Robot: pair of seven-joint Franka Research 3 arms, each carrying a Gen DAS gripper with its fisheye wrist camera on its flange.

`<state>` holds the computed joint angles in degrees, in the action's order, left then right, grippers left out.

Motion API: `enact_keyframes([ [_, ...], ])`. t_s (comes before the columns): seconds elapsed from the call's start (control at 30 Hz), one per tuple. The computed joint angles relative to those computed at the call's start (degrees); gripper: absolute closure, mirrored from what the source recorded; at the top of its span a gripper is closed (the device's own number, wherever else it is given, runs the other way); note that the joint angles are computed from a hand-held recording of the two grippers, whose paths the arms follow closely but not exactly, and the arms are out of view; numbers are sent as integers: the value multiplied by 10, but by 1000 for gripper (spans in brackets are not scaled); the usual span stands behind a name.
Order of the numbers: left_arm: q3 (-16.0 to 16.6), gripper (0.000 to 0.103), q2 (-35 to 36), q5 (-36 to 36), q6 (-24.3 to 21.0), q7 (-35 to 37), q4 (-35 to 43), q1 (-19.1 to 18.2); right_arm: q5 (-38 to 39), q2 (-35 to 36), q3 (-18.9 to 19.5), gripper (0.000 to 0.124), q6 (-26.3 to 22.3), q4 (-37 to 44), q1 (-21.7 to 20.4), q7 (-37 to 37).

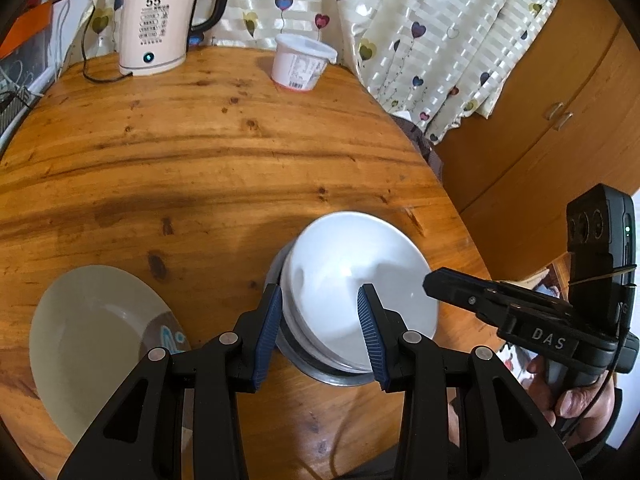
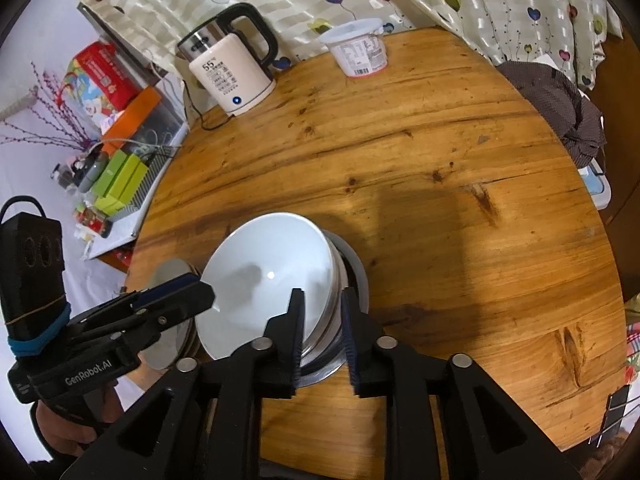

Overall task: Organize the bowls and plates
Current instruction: 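Open the left gripper and release the bowl inside the stack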

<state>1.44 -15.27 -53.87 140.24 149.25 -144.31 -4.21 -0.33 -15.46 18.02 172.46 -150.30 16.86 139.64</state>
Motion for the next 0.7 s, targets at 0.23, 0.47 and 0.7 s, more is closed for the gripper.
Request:
enact_keyframes([
  [0.23, 12, 63, 2, -30, 9, 22, 0, 11, 0, -27, 7, 96, 28, -24, -9, 0],
  [0.47, 14, 63, -6, -47, 20, 48, -15, 20, 5, -44, 38, 87, 48, -45, -32, -14],
  [0.7, 13, 63, -13, -40, 44, 45, -33, 21, 41, -44, 21, 86, 59, -60, -1, -38],
])
